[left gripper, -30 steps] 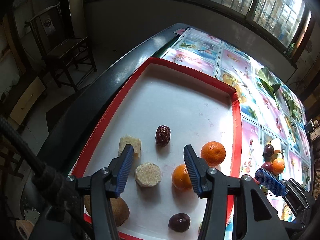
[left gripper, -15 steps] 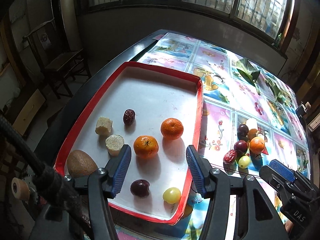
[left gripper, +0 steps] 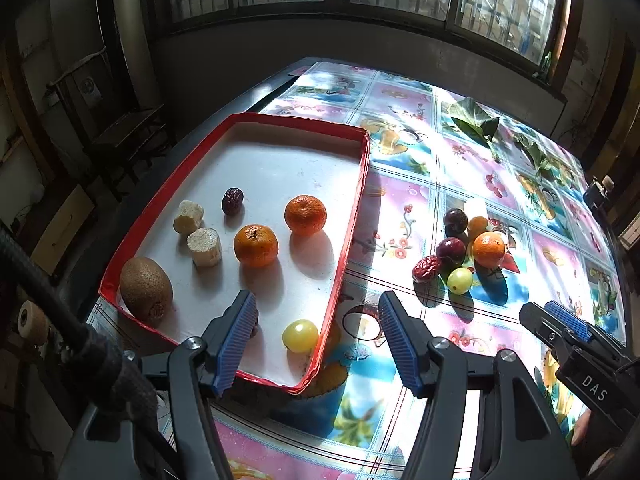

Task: Organize fruits
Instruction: 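Withdraw both open tools from the tray, then grasp another red date with the left tool while the right tool grasps another mandarin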

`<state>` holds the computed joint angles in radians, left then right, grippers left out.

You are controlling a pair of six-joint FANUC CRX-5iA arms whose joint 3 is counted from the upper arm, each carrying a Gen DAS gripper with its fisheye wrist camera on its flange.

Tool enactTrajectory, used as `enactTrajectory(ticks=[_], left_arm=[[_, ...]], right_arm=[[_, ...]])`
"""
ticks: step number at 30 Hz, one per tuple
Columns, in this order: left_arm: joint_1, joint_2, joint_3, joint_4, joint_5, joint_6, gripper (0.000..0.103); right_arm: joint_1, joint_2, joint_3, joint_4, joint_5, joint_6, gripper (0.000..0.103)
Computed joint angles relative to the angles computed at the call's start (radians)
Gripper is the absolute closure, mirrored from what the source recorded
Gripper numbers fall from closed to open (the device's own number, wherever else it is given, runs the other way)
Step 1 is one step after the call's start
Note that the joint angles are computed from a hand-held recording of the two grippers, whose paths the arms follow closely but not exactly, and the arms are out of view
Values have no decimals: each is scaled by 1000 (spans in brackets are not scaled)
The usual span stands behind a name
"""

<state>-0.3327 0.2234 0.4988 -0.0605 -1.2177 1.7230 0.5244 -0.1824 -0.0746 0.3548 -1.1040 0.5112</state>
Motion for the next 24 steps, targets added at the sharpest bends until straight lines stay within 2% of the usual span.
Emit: enactTrajectory(ticks=[16, 24], left_arm=[[-4, -22, -54, 59, 12, -51, 38], [-14, 0, -36, 69, -1, -63, 38]], right_arm=[[13, -59, -85, 16, -8, -82, 50], [7, -58, -88, 21, -17, -88, 50]])
